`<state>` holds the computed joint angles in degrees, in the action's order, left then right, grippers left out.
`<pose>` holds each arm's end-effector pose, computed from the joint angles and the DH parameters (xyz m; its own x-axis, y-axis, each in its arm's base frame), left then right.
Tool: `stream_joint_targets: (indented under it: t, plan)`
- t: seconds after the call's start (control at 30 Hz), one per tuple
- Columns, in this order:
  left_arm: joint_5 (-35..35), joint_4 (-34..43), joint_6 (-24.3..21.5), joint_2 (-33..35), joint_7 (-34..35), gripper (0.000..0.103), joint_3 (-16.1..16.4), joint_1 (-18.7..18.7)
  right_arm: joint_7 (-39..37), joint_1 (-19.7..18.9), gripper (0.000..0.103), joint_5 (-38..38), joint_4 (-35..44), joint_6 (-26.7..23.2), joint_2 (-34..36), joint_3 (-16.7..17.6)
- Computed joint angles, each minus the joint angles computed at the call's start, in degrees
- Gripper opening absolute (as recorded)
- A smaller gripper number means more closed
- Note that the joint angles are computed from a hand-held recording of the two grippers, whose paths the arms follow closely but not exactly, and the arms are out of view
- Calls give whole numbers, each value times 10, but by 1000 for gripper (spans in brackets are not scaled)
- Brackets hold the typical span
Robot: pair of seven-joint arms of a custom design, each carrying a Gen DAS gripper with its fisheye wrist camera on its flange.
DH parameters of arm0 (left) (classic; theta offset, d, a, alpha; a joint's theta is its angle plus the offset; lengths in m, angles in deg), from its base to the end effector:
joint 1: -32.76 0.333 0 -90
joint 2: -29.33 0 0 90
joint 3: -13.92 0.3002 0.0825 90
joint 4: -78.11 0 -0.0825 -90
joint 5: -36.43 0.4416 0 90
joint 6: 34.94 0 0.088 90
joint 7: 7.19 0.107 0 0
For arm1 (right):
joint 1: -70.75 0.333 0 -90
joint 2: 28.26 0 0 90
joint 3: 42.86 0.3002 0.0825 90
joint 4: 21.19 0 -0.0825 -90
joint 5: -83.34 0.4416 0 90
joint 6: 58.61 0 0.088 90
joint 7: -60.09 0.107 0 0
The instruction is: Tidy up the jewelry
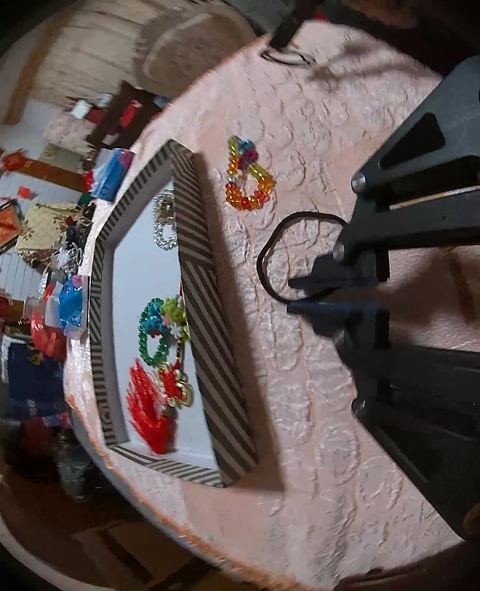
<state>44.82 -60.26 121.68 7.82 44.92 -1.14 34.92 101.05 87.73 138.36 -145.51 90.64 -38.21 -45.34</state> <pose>0.5200 -0.1299 0.4828 0.2291 -0.9534 0.1963 -0.7282 -0.3017 -0.6154 0.5809 0.1317 0.4901 0.5017 -0.8051 -0.3165 -0.6803 -0.1412 -0.7192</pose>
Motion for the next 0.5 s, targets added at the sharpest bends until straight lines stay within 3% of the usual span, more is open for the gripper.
stream_joint_targets:
  t: [0.3, 0.5]
  plan:
    - [-12, -28, 46, -53, 4, 1, -10, 10, -2, 1, 34, 4, 7, 0, 1, 0]
    - [-22, -4, 62, -55, 12, 1, -11, 22, -27, 4, 34, 10, 61, 4, 30, 8]
